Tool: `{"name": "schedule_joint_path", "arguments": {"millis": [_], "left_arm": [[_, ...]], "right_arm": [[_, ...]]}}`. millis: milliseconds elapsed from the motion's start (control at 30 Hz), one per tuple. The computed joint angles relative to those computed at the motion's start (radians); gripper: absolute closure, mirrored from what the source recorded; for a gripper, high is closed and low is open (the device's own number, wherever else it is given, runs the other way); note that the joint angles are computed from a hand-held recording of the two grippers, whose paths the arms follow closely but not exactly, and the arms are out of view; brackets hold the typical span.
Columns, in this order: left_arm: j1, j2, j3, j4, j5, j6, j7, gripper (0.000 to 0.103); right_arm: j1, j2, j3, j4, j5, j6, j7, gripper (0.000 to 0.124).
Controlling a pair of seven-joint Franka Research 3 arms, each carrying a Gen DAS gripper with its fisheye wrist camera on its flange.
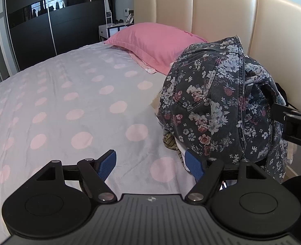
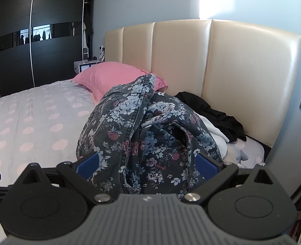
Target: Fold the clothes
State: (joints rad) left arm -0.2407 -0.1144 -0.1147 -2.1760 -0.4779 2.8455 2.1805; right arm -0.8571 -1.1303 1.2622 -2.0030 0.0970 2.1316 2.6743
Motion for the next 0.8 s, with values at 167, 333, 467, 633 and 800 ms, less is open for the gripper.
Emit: {"name": "schedule_joint_path", "arguments": {"millis": [167,333,467,633,800], "left_arm": [[0.001,0.0,-0.003,-0.004,0.012,0.007,-0.007,0.03],[0.0,0.0,-0.001,-0.004,0.012,0.002,-0.011,0.03],[0.002,0.0,-0.001,-0.005,0.017,0.002,-0.017,0.03],[0.004,0.0,-0.002,-0.005,0.027,-0.006,-0.025,0.03],[0.005,-0.001,-0.001,-0.008,0.025,-0.01,-0.023,0.03]], "right_arm": [[0.0,-0.002,-0.001,-0.002,0.002,0.002,0.003,0.022],[-0.001,-0.002,0.0,0.001,0.003,-0.002,0.001,0.022],[-0.001,-0.006,0.0,0.003,0.004,-0.006,0.001,0.022],[0.01,-0.004,-0.007,-0.011,0.011,0.008,0.009,0.022],[0.012,0.017,-0.002,-0.01,0.002,0.012,0.006,0.022]]}}
